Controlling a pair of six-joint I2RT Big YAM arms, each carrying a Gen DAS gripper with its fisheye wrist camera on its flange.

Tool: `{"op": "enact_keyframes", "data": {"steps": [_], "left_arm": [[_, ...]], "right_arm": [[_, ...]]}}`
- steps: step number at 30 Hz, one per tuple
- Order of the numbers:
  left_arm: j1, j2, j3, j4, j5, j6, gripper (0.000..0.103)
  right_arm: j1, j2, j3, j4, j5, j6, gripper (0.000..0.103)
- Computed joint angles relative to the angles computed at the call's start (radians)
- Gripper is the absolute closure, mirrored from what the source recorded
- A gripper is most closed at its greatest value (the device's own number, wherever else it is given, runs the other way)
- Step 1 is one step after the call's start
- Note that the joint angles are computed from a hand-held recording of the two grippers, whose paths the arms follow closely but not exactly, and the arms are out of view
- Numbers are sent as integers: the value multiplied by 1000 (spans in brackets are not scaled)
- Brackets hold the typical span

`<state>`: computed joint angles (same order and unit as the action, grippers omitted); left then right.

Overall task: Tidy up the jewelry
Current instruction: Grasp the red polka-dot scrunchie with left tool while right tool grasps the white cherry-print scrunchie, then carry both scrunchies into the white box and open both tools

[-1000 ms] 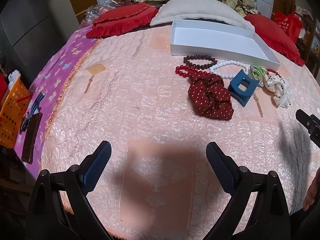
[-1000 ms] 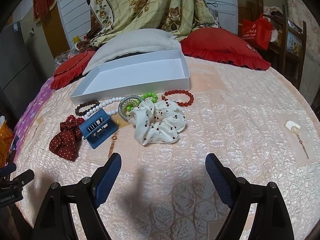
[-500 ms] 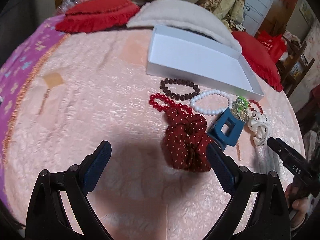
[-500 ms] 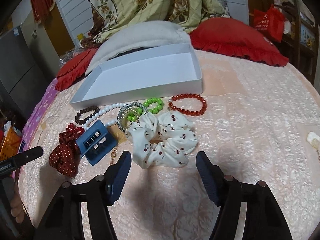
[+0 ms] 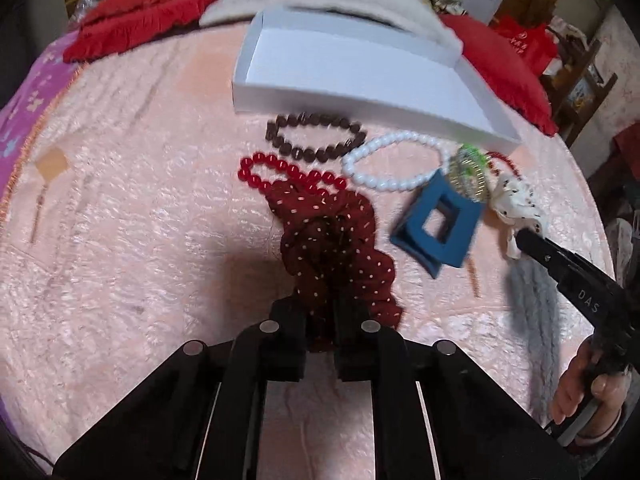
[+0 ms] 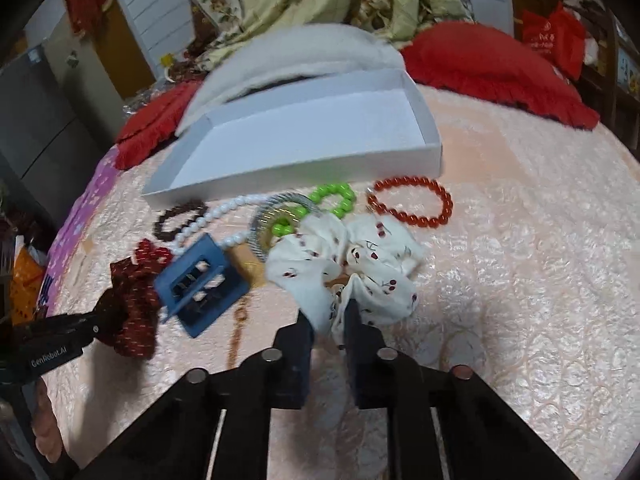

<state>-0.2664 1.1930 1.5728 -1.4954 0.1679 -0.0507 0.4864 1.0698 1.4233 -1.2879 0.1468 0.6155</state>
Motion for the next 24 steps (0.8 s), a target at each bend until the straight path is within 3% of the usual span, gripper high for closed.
{"op": "enact_keyframes", "data": {"steps": [6,12,15,21,24], "left_arm": [[29,-37,95,-35,39,17,95],[53,5,258,-82,69,76,95],[65,73,372,-120,71,92,95],[36,263,604,-153,-42,148,95],[35,371,692,-162,-57,150,95]], "right_arm": [[55,-19,71,-35,49,-21,92],[66,5,177,-62,70,-66,92],[39,42,255,-76,68,-110,92],[-78,175,402,-100,23,-208,92],[-153,262,456,-101,-31,-233,92]]}}
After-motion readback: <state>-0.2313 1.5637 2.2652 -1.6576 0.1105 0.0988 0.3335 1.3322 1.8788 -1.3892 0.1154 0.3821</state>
